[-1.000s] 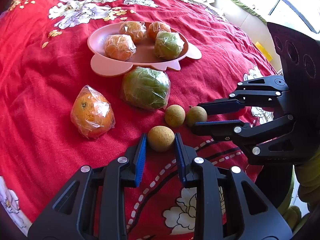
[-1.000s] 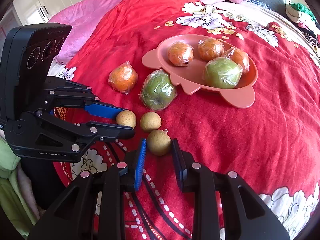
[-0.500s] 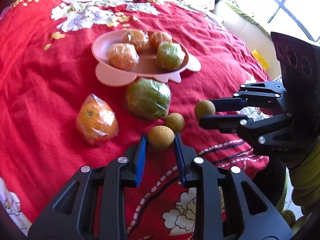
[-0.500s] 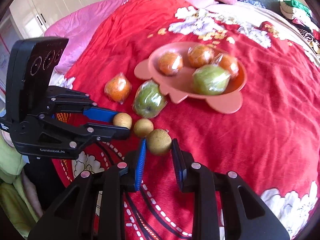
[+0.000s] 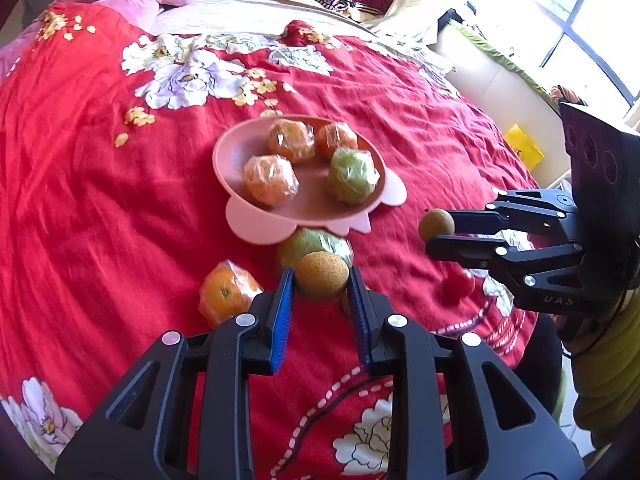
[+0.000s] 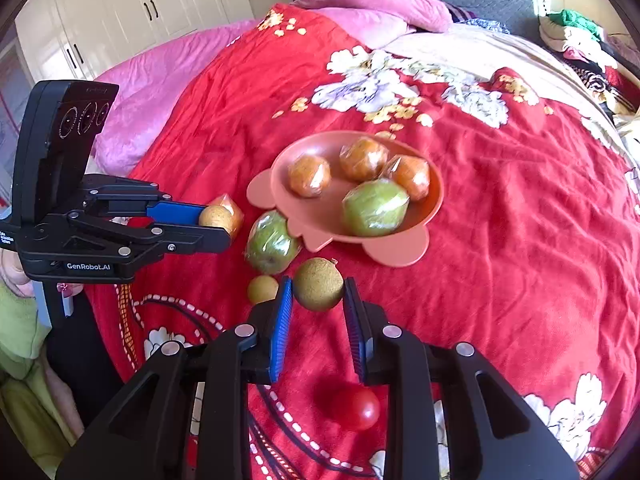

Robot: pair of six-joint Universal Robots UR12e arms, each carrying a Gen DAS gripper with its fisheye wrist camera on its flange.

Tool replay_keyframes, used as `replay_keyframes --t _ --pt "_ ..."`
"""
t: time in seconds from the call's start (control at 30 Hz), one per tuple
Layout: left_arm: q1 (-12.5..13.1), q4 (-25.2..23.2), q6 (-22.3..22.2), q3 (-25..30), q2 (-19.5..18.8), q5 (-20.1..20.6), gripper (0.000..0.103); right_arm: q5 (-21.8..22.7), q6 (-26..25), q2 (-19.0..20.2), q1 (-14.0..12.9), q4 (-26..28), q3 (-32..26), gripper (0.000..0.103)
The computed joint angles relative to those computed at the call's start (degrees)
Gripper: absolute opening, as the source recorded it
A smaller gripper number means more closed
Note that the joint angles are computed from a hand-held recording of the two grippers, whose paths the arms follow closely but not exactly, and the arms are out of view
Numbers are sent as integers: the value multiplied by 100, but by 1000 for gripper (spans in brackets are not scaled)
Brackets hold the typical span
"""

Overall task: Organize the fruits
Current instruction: 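Carry both held longans with the left and right tools over the pink plate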

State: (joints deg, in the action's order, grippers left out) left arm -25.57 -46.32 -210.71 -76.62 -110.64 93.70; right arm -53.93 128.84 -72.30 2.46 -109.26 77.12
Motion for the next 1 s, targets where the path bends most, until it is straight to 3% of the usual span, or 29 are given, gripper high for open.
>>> replay_keyframes --t 0.47,1.0 --pt "25 -45 -15 339 -184 144 19 209 464 108 -21 -357 -192 25" --pt "79 -227 -7 603 -373 174 19 114 906 336 5 -650 -442 25"
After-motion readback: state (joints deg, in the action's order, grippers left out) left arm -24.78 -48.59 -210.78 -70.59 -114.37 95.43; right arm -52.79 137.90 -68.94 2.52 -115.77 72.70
